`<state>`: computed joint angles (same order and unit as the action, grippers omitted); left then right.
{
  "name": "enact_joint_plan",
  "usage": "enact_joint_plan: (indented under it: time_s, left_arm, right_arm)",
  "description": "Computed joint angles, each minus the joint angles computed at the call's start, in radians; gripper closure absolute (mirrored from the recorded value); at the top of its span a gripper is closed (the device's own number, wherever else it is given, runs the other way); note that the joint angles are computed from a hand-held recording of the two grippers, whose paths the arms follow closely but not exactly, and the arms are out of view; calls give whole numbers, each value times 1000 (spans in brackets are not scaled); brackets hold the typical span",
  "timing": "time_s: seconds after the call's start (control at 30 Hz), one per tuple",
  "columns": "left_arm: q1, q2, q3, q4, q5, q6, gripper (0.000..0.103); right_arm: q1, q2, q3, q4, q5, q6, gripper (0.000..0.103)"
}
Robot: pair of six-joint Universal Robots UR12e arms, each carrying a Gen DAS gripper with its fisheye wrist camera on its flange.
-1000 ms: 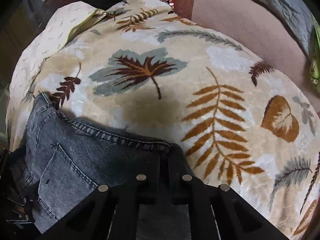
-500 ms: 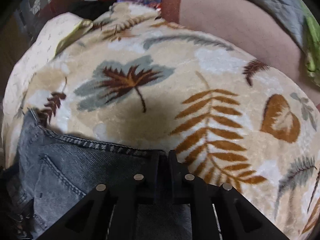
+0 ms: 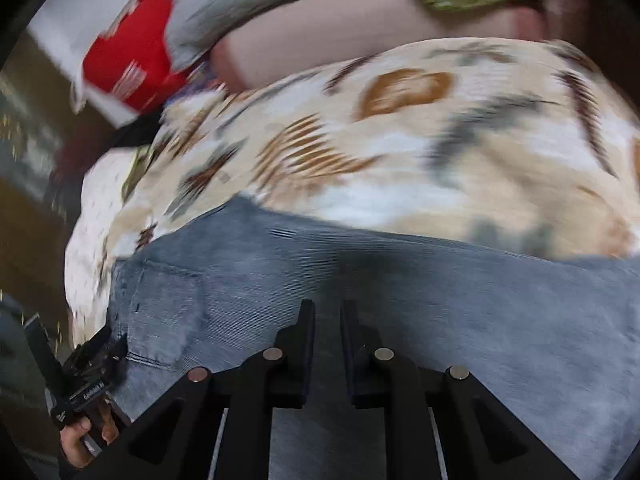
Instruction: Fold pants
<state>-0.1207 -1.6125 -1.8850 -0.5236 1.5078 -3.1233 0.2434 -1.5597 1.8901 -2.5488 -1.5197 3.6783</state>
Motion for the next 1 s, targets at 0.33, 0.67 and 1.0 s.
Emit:
enact_joint_plan:
  time_s: [0.33,0.67,1.0]
  left_arm:
    - [-106,-18,19,1,30,107,9]
    - [-121,-34,10,1,80,133,7]
    - [-114,-29,-1,15,57,140,7]
  right_arm:
    - [-229,-156,131,234,-110,3,86]
    - [-211,-126,107,218,-199,-54,100]
    - [-165,-117,87,114,67,-130,91]
